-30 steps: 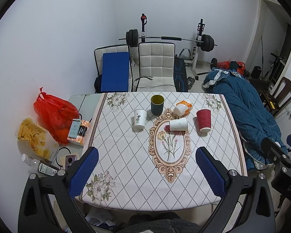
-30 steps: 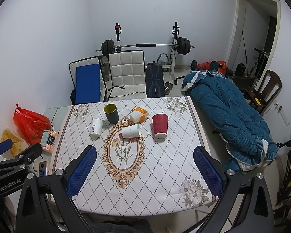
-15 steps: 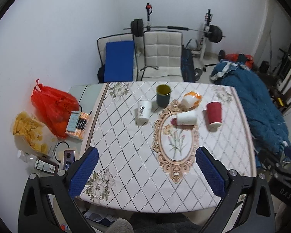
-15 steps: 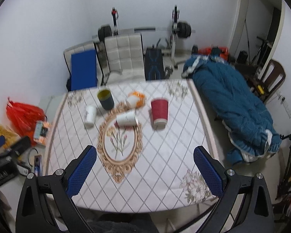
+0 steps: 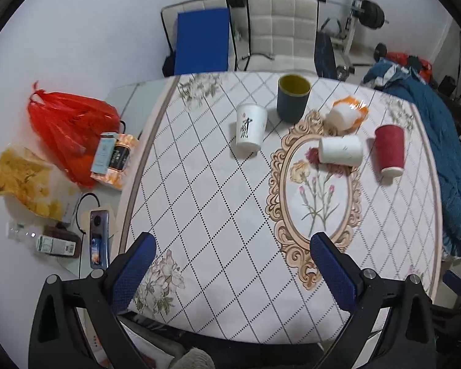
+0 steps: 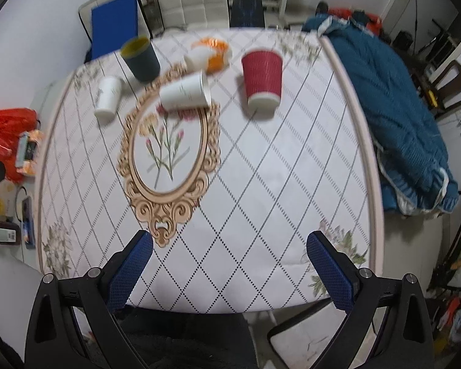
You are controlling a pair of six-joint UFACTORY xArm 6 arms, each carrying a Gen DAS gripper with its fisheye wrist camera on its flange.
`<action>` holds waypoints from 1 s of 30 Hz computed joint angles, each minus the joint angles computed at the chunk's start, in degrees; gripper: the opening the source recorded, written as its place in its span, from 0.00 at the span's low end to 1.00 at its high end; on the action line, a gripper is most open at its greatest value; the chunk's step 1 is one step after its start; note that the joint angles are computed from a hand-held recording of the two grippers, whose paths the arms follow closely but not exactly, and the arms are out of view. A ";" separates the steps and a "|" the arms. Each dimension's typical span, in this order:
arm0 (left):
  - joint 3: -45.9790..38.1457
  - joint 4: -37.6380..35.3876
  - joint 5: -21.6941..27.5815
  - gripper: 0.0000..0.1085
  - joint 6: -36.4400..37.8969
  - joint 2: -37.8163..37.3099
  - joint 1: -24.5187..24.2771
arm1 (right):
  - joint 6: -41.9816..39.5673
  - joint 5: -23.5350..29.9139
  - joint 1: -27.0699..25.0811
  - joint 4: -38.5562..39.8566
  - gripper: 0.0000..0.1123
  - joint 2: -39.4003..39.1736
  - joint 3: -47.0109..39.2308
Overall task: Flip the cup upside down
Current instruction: 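Reach the left tool to the upright white calligraphy cup and close on it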
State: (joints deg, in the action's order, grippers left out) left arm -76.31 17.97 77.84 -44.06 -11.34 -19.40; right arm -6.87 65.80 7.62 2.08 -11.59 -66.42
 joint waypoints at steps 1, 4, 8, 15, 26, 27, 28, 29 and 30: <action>-0.01 -0.43 -0.51 0.95 0.89 0.64 0.70 | 0.54 -0.48 0.37 -0.23 0.91 0.81 0.26; -0.89 -1.62 -2.47 0.95 3.77 3.77 3.17 | 3.05 -1.14 1.56 -1.67 0.91 3.62 0.44; -3.85 -3.11 -4.03 0.95 7.53 9.15 6.37 | 6.84 -0.66 2.75 -3.12 0.91 8.78 -1.57; -10.91 -4.13 -5.87 0.95 11.96 19.22 10.88 | 11.33 0.16 4.57 -4.35 0.91 17.83 -7.63; -25.62 -9.79 -5.34 0.95 19.33 34.94 16.14 | 15.06 1.25 7.61 -5.10 0.91 30.07 -19.02; -27.54 -10.84 -4.52 0.95 20.10 36.52 16.55 | 15.32 1.20 7.82 -5.24 0.91 30.64 -19.61; -29.64 -12.05 -3.63 0.95 20.90 38.27 16.98 | 15.64 1.22 8.04 -5.44 0.91 31.23 -20.19; -31.59 -12.91 -2.98 0.94 21.64 39.92 17.38 | 15.99 1.36 8.19 -5.43 0.91 31.83 -20.77; -33.57 -13.50 -2.41 0.94 22.38 41.57 17.64 | 16.23 1.58 8.26 -5.14 0.91 32.39 -21.30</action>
